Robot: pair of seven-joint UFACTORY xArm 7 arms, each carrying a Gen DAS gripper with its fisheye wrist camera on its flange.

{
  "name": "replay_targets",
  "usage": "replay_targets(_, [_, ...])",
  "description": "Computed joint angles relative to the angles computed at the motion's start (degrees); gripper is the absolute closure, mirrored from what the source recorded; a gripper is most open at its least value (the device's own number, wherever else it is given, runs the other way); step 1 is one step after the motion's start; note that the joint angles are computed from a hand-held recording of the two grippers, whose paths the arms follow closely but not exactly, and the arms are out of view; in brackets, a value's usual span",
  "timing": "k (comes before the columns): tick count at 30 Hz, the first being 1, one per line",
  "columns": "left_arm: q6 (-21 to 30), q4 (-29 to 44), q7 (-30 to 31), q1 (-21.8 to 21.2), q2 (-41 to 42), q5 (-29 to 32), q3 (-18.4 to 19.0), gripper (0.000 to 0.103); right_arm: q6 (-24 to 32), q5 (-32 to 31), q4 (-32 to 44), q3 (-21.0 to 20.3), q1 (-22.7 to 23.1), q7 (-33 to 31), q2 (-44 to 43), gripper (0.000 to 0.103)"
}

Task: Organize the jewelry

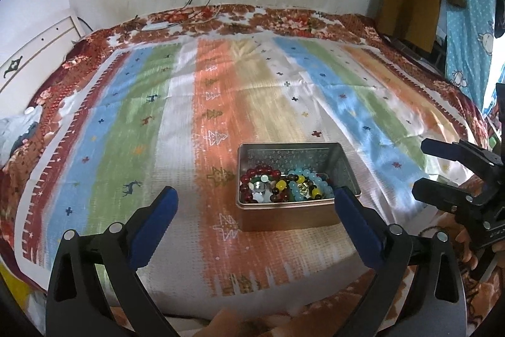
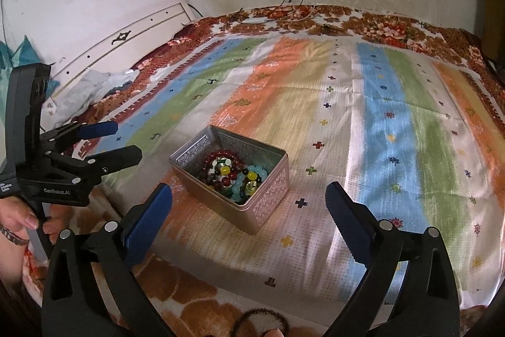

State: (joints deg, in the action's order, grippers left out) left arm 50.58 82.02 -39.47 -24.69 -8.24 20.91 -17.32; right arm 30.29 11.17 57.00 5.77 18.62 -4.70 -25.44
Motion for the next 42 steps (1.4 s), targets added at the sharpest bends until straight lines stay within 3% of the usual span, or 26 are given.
replay_targets(9, [-0.56,-0.44,-1.54,-0.20,-0.20,4.08,-0.97,0.006,-0.85,2.20,-0.61,-1.25,0.63,-0.26,-0.21,0.005])
replay_targets(42, [-4.55,-2.36,-1.28,0.43,-1.59,2.56,-1.17,0.006,0.71,-2.11,-0.77,0.79,-0.80,1.54,0.16,0.005])
